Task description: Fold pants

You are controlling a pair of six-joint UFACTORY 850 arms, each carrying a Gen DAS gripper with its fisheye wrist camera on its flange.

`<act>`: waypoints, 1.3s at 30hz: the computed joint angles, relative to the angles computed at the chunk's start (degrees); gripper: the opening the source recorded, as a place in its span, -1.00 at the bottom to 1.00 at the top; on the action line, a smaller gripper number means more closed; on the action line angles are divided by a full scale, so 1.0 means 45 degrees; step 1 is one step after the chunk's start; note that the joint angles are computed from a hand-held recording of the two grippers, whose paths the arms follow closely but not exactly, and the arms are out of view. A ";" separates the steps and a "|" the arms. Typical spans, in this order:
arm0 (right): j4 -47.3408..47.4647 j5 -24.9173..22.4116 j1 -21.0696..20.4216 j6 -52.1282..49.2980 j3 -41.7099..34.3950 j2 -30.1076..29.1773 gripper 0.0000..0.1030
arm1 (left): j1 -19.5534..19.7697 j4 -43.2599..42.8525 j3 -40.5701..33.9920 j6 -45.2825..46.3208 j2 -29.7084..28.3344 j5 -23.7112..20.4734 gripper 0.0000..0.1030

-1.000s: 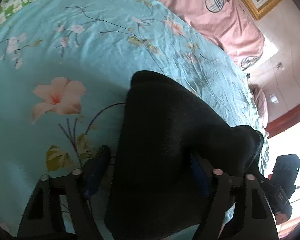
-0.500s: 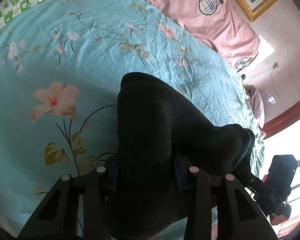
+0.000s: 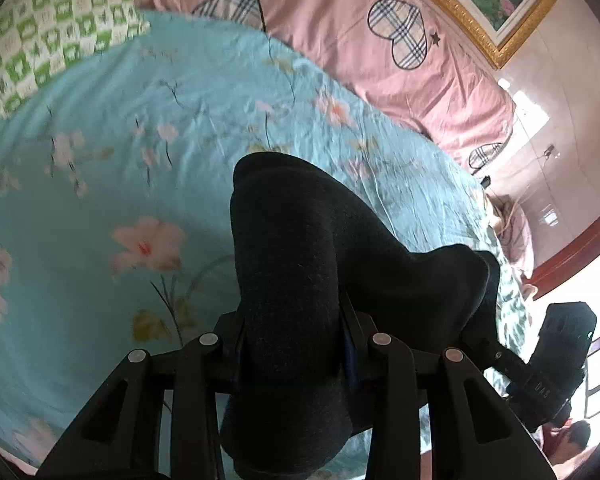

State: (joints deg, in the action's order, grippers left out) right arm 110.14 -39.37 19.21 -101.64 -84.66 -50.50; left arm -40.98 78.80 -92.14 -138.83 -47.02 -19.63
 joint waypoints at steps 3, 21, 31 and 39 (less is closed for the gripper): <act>-0.0338 0.0100 0.0108 0.0028 -0.0605 -0.0208 -0.01 | 0.0059 -0.0521 -0.0098 0.0717 0.0047 -0.0349 -0.30; -0.4328 0.0215 0.0554 0.4389 -0.6802 -0.3517 -0.01 | 0.1011 -0.2304 -0.1320 0.2731 -0.0656 -0.1290 -0.31; -0.6079 -0.0110 0.0577 0.6574 -1.0024 -0.5339 -0.01 | 0.1376 -0.2852 -0.2076 0.3356 -0.1194 -0.1367 -0.31; -0.8449 -0.0393 0.0605 0.9293 -1.2664 -0.6903 -0.01 | 0.1551 -0.3925 -0.2474 0.4274 -0.1712 -0.1175 -0.30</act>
State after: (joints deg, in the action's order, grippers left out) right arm 72.12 -41.14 21.93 -59.82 -141.65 -81.56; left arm -34.00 61.13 -103.27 -119.60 -54.73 -24.91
